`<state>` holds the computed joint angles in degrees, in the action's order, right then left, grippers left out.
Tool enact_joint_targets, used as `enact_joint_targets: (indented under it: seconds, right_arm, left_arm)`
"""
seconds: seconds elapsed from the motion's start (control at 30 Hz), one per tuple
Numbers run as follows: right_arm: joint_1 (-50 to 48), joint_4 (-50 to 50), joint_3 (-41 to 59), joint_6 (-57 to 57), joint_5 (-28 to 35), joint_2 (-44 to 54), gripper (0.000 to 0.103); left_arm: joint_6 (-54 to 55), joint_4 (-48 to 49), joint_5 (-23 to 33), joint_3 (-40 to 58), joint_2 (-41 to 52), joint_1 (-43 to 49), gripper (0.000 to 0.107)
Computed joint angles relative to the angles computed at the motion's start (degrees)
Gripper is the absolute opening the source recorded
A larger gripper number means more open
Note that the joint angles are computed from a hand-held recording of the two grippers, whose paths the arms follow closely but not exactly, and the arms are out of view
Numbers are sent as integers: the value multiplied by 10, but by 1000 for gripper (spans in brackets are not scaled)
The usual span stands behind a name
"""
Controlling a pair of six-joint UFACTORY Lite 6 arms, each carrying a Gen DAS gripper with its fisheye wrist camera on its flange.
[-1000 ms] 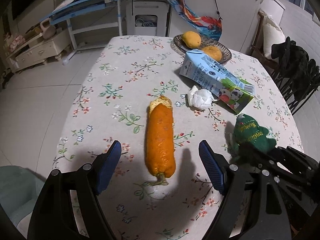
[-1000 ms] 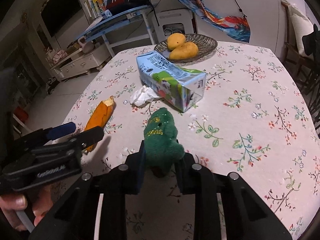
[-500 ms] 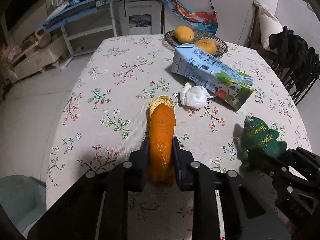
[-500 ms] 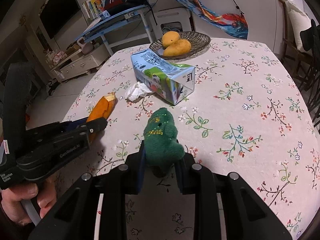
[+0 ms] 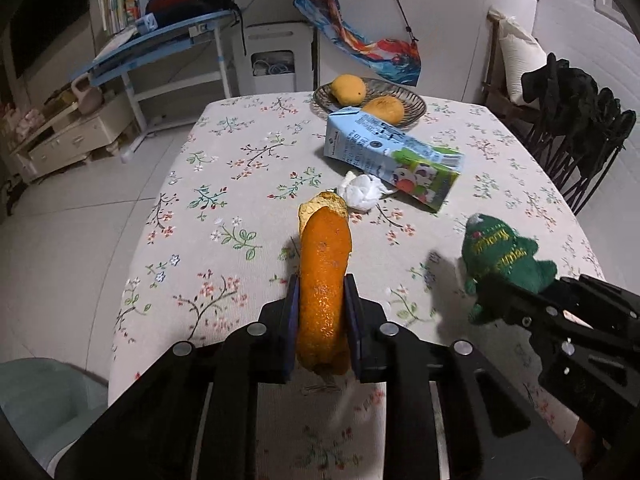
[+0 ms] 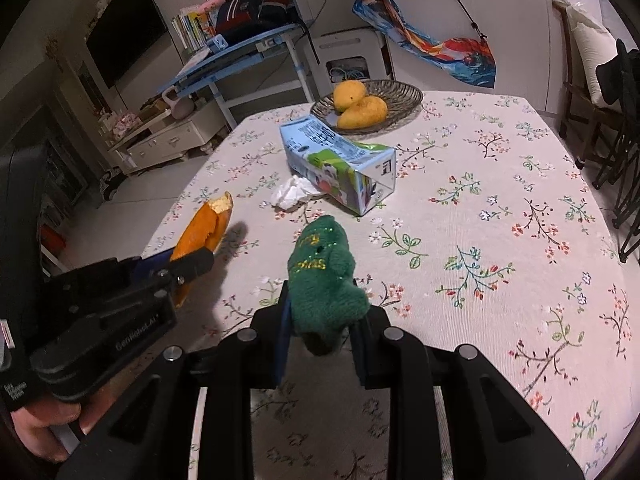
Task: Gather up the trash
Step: 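Lift the carrot with the left gripper while the right gripper lifts the plush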
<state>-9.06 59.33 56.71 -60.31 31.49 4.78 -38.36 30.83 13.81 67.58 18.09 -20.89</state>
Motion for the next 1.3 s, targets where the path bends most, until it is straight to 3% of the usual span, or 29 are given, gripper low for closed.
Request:
enact_joint_targets:
  seconds: [0.53,1.3]
  right_arm:
    - [-10,18,-90,-9,2,-111,26]
    - [-8,-2,-181,15,11,-227,26]
  left_arm:
    - [-79,70,-7,-142,-143,-9,20]
    - [-52,34,-1,-234,-249,-11,20]
